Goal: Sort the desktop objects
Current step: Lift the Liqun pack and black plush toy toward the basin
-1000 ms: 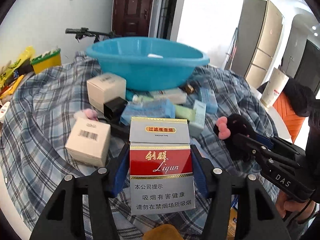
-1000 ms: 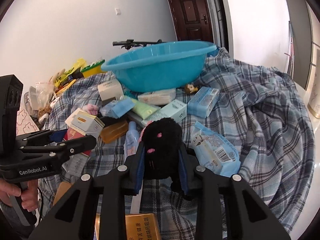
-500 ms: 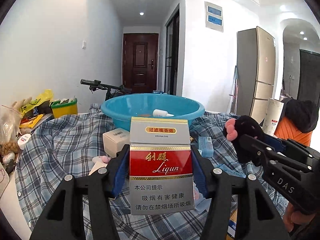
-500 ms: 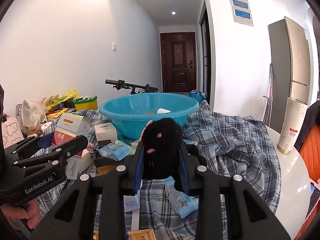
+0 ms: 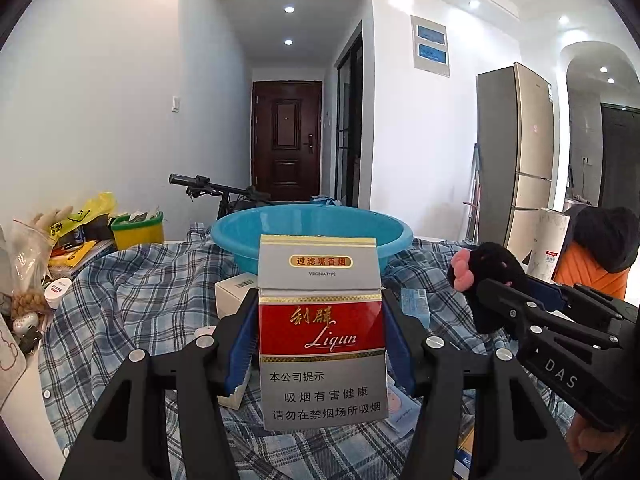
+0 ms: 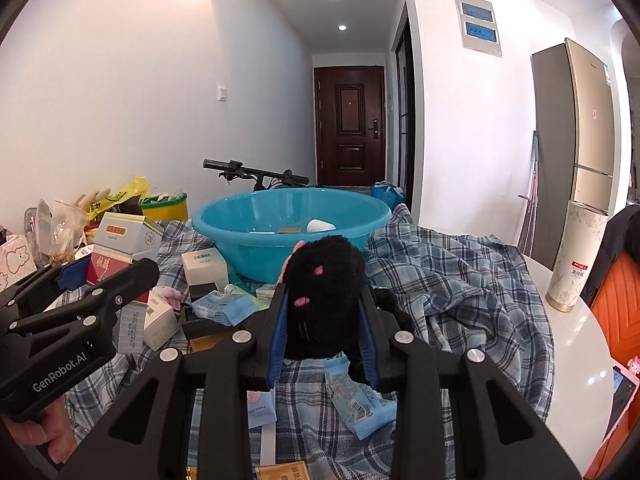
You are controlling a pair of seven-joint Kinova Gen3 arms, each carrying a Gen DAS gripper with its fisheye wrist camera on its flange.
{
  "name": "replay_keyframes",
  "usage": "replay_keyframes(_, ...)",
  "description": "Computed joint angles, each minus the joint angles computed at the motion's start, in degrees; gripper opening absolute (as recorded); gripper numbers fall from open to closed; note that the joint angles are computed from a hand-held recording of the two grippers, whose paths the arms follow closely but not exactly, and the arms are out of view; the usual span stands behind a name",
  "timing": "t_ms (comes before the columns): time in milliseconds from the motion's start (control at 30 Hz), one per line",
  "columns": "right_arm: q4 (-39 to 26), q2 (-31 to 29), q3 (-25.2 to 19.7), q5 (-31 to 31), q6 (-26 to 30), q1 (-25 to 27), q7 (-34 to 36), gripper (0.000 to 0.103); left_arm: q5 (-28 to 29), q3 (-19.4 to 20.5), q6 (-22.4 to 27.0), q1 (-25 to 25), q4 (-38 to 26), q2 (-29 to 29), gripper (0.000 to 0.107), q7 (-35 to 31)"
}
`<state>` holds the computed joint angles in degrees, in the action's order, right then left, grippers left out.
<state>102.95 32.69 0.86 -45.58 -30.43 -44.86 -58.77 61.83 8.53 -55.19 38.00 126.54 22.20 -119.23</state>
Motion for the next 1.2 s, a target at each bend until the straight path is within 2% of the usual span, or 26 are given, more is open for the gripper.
replay_keyframes(100, -0.18, 0.05, 0.03, 0.0, 0.23, -0.06, 0.25, 0.031, 0.2, -0.37, 0.42, 0.34, -0.19, -0.11, 0.06, -0.11)
replay_keyframes(233, -0.93, -0.18, 0.61, -0.59, 1.05, -0.48, 1.52, 0.031, 0.99, -7.21, 3.11, 5.87, -1.0, -0.7, 0.06, 0.08)
replay_keyframes(333, -1.5, -0.68, 0.68, -0.73, 0.59, -0.59, 2.1, 0.031, 1.57, -6.33, 2.37, 5.21, -1.77, -1.28, 0.06, -1.85)
replay_keyframes(400, -2.06, -1.24, -0.25, 0.44, 0.81, 0.51, 1.01, 0.031, 1.52, -7.12, 1.67, 5.93, -2.19, -1.89, 0.06, -2.56)
replay_keyframes(667, -3.68, -2.63, -1.59, 3.67, -3.62, 1.17, 0.13, 0.031, -0.52, -6.77, -4.77, 5.86, -3.46, -4.52, 0.06, -4.15)
replay_keyframes(800, -4.19, -3.08, -2.5, 4.87, -6.34, 1.25, 1.32, 0.031, -1.42, -6.1, -6.07, 5.11, -3.94, -6.24, 0.059, -5.74)
replay_keyframes(833, -4.15, -3.17, -2.89, 5.41, -7.01, 1.45, 1.29, 0.031, -1.21, -5.92, -5.89, 4.9, -4.14, -6.65, 0.056, -6.5)
replay_keyframes(867, -4.22, -3.2, -3.16, 5.72, -7.41, 1.68, 1.38, 0.031, -0.69, -5.23, -5.28, 4.2, -4.37, -7.15, 0.052, -7.52)
replay_keyframes(967, -4.12, -3.16, -3.85, 5.59, -8.17, 1.98, 1.7, 0.031, 0.36, -2.28, -3.32, 0.96, -3.97, -7.99, 0.052, -8.46)
replay_keyframes(1067, -4.05, -2.81, -4.42, 5.43, -6.75, 2.7, 1.34, 0.031, 2.09, 3.72, 3.1, -6.76, -3.21, -8.7, 0.053, -9.13)
replay_keyframes(1133, -4.41, -2.46, -4.4, 5.3, -4.61, 3.25, 0.92, 0.031, 2.53, 7.25, 7.76, -12.07, -2.77, -7.72, 0.06, -6.41)
replay_keyframes(1200, -4.96, -2.04, -3.89, 4.83, -2.69, 3.37, 0.61, 0.031, 3.15, 10.54, 12.42, -17.38, -2.89, -6.06, 0.061, -4.46)
